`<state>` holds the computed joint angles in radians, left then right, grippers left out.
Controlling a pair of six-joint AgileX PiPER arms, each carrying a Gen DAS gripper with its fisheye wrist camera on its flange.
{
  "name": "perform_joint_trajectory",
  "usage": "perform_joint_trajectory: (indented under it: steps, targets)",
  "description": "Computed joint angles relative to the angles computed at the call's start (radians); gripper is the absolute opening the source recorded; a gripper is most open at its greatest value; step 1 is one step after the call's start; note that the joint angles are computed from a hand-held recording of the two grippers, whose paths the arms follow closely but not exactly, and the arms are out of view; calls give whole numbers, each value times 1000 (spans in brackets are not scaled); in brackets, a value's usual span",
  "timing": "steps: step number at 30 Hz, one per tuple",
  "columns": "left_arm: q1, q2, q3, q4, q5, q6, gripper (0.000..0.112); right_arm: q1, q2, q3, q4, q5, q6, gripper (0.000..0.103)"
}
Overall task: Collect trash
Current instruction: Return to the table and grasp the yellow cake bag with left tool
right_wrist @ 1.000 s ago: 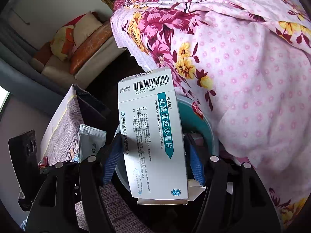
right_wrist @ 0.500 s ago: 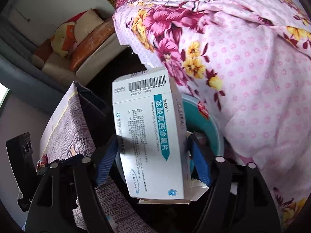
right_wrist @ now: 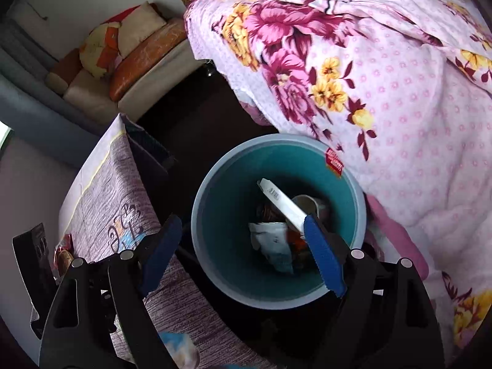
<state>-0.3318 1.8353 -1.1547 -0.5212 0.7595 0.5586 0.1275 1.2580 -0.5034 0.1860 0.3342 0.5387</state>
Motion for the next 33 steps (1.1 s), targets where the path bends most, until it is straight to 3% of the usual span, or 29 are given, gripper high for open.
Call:
perform_joint_trajectory:
  steps: [11, 18, 26, 33]
  targets:
    - [172, -106, 91, -58, 36, 113, 93, 228, 34, -87, -294, 50, 386, 78]
    - [347, -161, 122, -71, 79, 206, 93, 413, 149, -248, -412, 118, 554, 79]
    - [627, -177, 58, -64, 176, 328, 93, 548, 310, -457, -383, 168, 532, 79]
    - [863, -104, -90, -39, 242, 400, 93, 651, 564, -809, -298, 261, 385, 79]
